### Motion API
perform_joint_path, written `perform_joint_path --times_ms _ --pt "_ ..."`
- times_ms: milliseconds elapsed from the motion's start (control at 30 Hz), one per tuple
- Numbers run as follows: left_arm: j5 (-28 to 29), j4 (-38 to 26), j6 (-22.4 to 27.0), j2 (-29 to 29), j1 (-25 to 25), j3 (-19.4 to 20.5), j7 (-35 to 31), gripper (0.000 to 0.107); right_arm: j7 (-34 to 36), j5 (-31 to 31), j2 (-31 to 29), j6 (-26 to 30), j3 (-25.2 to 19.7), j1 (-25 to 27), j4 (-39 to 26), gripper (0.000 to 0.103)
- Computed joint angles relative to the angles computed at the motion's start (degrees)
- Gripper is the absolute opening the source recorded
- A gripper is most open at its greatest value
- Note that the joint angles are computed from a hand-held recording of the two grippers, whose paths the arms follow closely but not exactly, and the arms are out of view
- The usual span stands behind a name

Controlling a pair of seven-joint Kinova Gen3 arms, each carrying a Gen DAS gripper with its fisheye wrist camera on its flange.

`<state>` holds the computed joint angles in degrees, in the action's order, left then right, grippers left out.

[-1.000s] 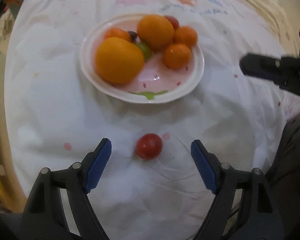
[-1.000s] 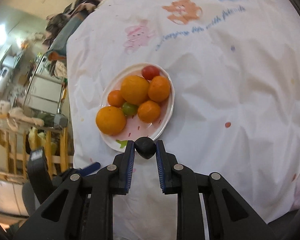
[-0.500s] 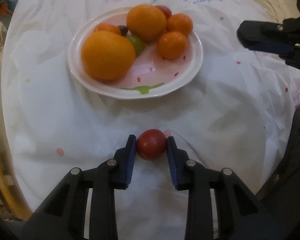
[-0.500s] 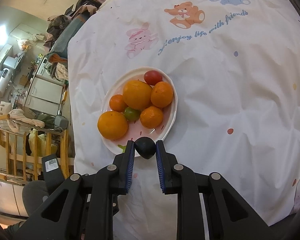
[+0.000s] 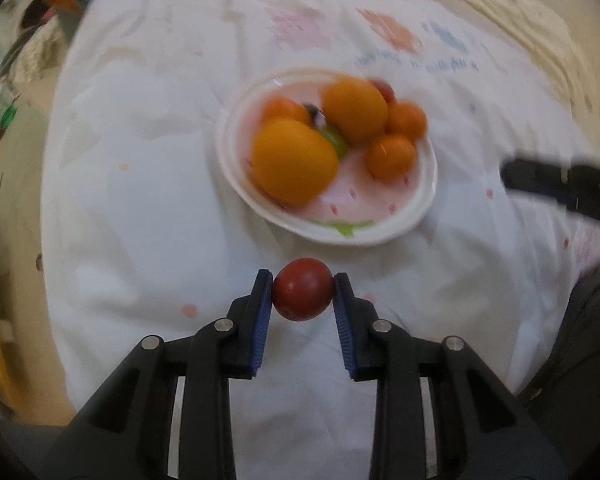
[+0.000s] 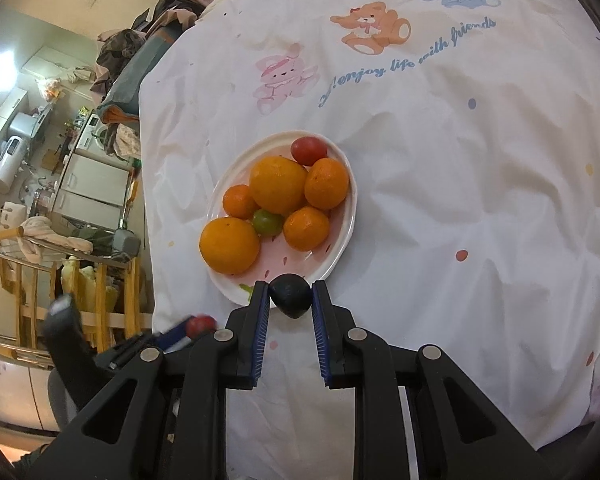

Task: Organize fruits
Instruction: 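Grasp the last red cherry tomato with the left tool while the right tool holds the dark one, then carry both held cherry tomatoes over the pink plate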

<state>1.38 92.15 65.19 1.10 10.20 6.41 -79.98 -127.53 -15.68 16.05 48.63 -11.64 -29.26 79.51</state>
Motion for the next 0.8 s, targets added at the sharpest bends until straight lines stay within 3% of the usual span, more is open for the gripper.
perform_joint_path --times_ms 200,333,800 --pt "0.9 -1.8 -1.3 -1.9 -2.1 -1.5 2.2 0.026 2.2 -2.6 -2.1 -4.9 -0.7 1.4 2.6 0.023" --pt "1.5 -3.7 -2.4 -1.4 -3.0 -1.7 1.9 0.026 7.5 -9.5 -2.2 -8.6 -2.2 4.8 4.1 0.023" --pt "2.3 -14.1 -1.1 8.2 -2.3 -1.1 -2.2 0.027 9.8 -9.1 8.3 -1.3 -1.6 5.0 -8.4 0.023"
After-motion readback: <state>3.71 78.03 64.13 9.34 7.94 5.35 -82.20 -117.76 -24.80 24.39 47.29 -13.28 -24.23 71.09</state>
